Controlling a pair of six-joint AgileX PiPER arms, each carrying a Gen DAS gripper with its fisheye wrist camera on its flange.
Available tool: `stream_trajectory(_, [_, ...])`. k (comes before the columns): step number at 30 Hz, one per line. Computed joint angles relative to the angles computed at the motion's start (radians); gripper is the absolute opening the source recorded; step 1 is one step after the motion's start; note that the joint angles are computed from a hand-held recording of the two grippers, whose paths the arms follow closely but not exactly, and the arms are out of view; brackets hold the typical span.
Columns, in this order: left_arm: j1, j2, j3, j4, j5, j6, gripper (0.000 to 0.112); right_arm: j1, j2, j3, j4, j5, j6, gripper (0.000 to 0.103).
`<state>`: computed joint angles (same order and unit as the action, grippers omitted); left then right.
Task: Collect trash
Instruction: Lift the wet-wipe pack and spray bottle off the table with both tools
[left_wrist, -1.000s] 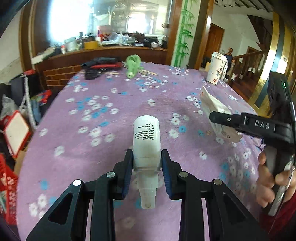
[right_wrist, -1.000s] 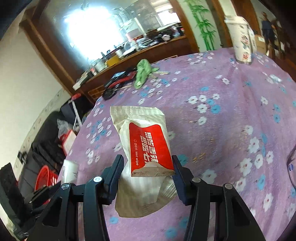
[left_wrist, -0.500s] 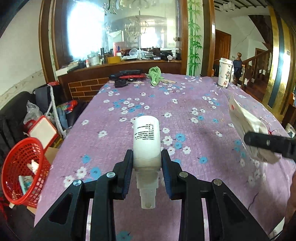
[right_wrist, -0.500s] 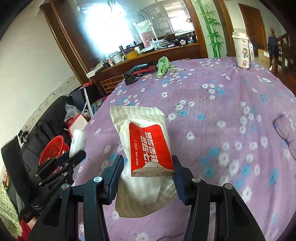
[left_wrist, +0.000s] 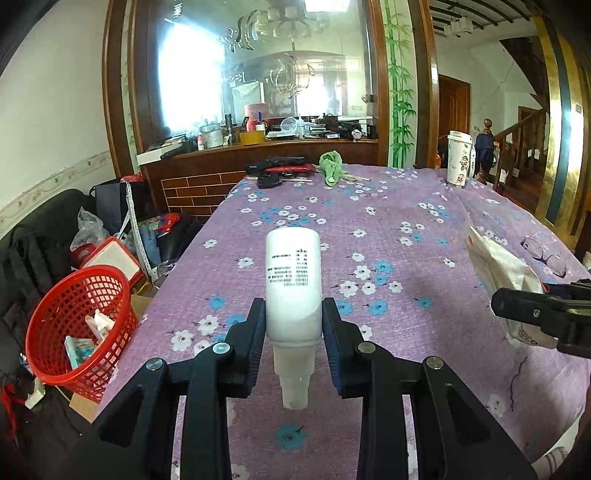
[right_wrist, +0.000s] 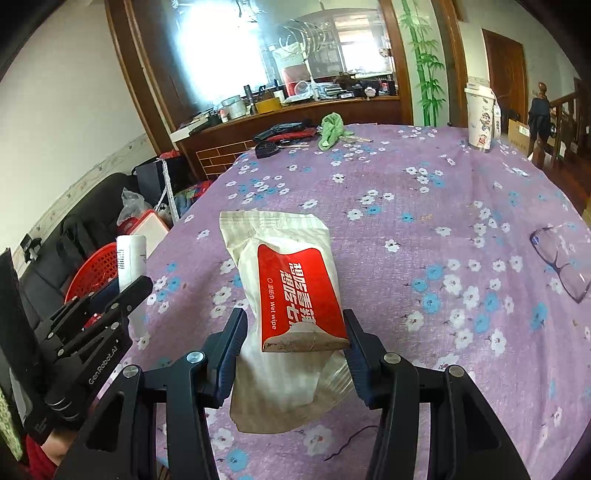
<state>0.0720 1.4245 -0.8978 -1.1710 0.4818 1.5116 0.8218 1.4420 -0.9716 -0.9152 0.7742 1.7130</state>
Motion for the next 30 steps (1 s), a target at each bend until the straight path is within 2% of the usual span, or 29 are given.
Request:
stream_trajectory(5, [0.01,0.003,0.004,-0.022,-0.009,0.027,0.029,0.012,0.034,-0.038,0.017,0.008,-0.028,0.055])
stream_trajectory(15, [0.021,0.022,-0.001,-0.029,-0.026,0.03,0.029,-0.017,0.068,-0.059,0.05,-0.033,-0.073,0.055])
stream_trajectory(30, [0.104,0.063,-0.047,-0.036,0.019,0.032,0.029,-0.039,0.168,-0.194,0.13,-0.052,-0.215,0.055])
